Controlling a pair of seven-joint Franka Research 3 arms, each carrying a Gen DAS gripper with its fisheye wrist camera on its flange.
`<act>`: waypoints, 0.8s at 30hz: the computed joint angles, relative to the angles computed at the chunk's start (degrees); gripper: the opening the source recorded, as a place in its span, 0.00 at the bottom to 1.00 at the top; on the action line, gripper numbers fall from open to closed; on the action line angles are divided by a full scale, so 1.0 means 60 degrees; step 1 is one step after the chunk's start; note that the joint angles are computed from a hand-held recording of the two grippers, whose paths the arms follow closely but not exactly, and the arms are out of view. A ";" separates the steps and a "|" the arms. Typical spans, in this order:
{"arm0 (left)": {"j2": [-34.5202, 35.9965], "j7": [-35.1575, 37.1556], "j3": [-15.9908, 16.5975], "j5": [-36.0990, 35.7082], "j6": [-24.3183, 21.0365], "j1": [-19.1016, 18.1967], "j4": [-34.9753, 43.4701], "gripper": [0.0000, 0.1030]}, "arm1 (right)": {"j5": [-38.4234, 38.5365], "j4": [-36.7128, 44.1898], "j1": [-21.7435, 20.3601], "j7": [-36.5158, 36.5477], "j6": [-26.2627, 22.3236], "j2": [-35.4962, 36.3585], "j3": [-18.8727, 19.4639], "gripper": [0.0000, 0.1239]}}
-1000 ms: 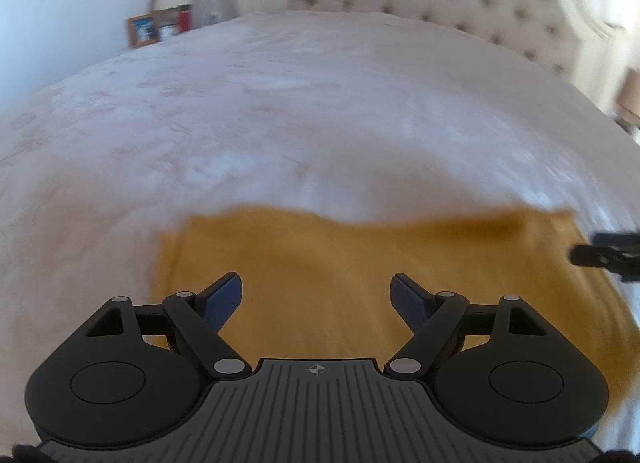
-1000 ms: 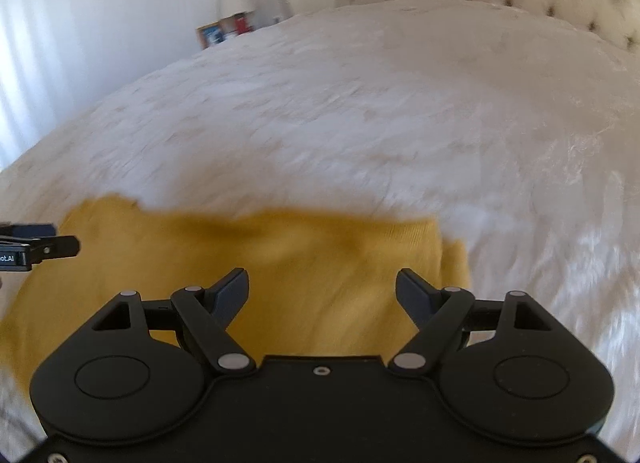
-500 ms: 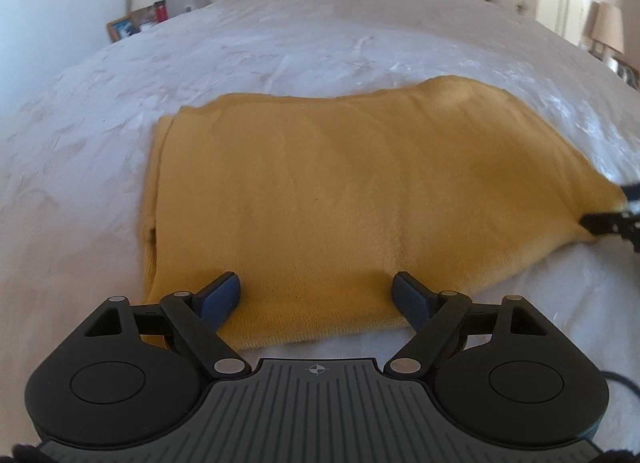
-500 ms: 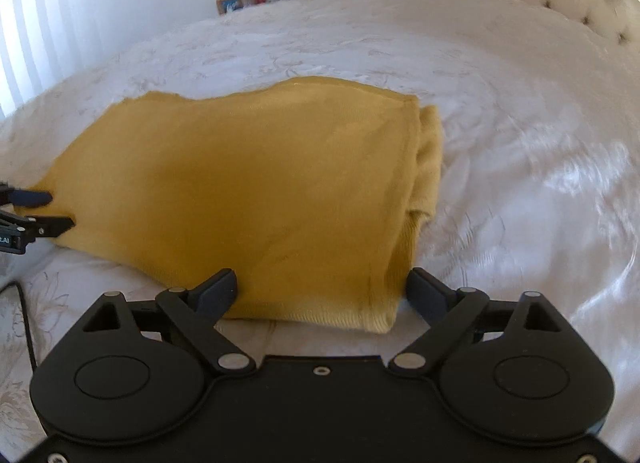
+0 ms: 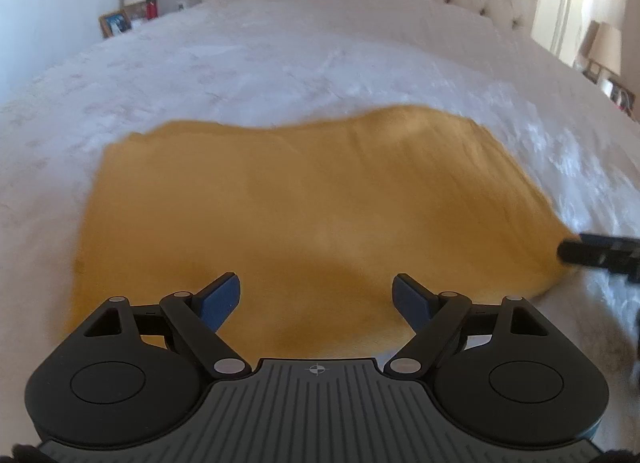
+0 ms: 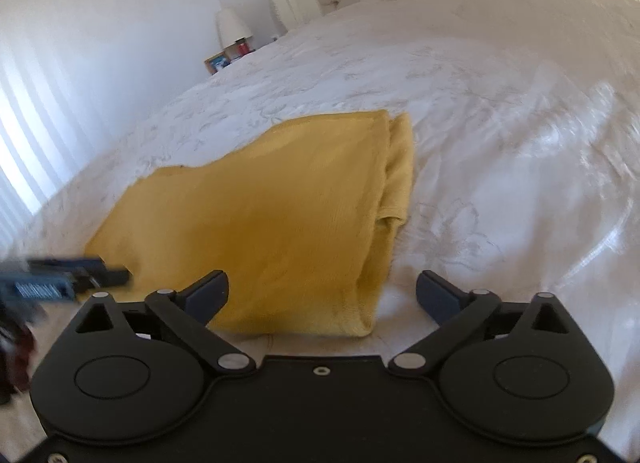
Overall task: Fold small clothes
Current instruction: 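Pull both open grippers back from the folded sweater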
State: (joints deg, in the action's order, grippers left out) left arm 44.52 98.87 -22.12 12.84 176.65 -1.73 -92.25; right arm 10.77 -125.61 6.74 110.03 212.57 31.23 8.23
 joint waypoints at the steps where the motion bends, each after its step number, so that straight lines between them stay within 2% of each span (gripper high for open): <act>1: 0.0032 -0.0109 0.0303 0.0076 -0.0064 -0.0291 0.0049 0.81 | -0.0131 -0.0059 -0.0179 0.0179 -0.0113 -0.0047 0.0122 0.82; 3: -0.0022 -0.0574 0.1207 0.0312 0.0325 -0.1057 -0.0114 0.84 | -0.0230 -0.0100 -0.0299 0.0340 -0.0279 -0.0083 0.0186 0.82; 5: -0.0014 -0.0955 0.1658 0.0493 0.0676 -0.1422 -0.0212 0.87 | -0.0331 -0.0120 -0.0434 0.0523 -0.0379 -0.0106 0.0269 0.83; 6: -0.0021 -0.1102 0.1703 0.0548 0.0737 -0.1446 -0.0241 0.89 | -0.0485 -0.0107 -0.0606 0.0712 -0.0424 -0.0099 0.0392 0.83; 11: 0.0027 -0.1512 0.1546 0.0793 0.1003 -0.1216 -0.0357 0.92 | -0.0591 -0.0008 -0.0674 0.1002 -0.0747 -0.0045 0.0421 0.83; 14: 0.0046 -0.1853 0.1796 0.0914 0.1278 -0.1428 -0.0394 0.94 | -0.0176 0.0057 -0.0301 0.0864 -0.0912 -0.0080 0.0183 0.83; 16: 0.0043 -0.2091 0.1844 0.0954 0.1438 -0.1464 -0.0459 0.95 | 0.0052 0.0127 -0.0042 0.0579 -0.1302 -0.0174 -0.0016 0.83; 19: 0.0064 -0.2299 0.1937 0.1100 0.1506 -0.1533 -0.0438 0.96 | 0.0832 0.0289 0.0729 -0.0058 -0.1928 -0.0300 -0.0595 0.83; 21: 0.0077 -0.2259 0.1717 0.1240 0.1267 -0.1345 -0.0346 0.96 | 0.1173 0.0347 0.0999 -0.0413 -0.2239 -0.0363 -0.0773 0.83; 24: 0.0101 -0.1843 0.0996 0.1315 0.0451 -0.0793 -0.0081 0.95 | 0.1270 0.0394 0.1107 -0.1011 -0.2651 -0.0459 -0.0846 0.83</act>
